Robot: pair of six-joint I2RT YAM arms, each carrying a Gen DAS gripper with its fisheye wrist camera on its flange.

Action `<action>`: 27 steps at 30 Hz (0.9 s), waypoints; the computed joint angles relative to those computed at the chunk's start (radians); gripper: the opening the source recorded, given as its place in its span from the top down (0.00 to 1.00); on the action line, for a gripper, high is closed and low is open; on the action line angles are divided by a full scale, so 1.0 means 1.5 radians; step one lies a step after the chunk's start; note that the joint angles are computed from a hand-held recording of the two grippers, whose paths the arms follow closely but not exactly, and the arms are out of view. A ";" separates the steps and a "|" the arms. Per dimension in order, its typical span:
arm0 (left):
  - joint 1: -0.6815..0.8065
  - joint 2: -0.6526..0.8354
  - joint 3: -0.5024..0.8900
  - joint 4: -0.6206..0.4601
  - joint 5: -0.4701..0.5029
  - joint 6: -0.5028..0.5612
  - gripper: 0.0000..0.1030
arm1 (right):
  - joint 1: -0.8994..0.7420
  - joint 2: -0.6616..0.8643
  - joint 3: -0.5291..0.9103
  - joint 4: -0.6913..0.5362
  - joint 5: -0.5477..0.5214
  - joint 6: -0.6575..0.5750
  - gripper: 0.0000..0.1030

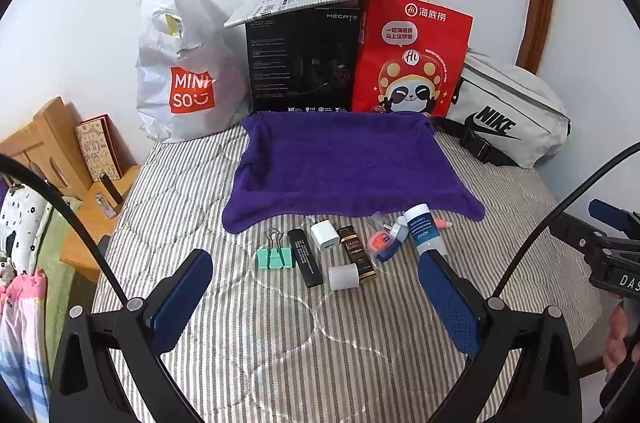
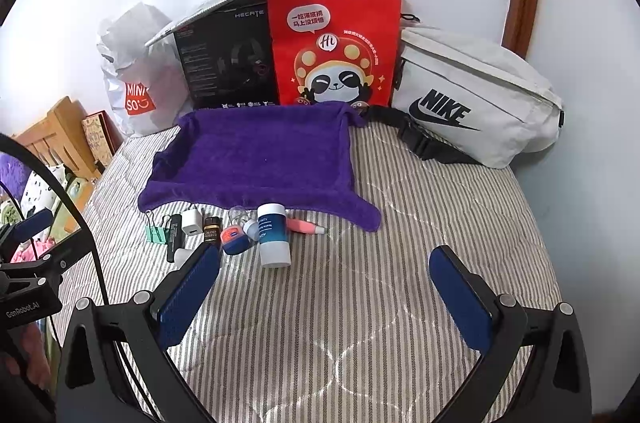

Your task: Organize rigid objects

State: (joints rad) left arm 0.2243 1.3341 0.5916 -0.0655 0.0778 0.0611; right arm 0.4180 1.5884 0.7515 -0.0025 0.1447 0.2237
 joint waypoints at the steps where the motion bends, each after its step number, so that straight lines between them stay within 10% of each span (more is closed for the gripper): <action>1: -0.001 0.000 0.000 0.000 -0.001 -0.001 0.00 | 0.001 -0.001 0.000 0.000 0.001 0.000 0.00; 27: 0.002 0.002 0.004 -0.008 -0.006 0.006 0.00 | 0.004 -0.007 -0.004 -0.002 0.005 0.002 0.00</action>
State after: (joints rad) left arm 0.2266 1.3376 0.5978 -0.0768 0.0687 0.0705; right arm 0.4244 1.5784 0.7451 -0.0057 0.1517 0.2265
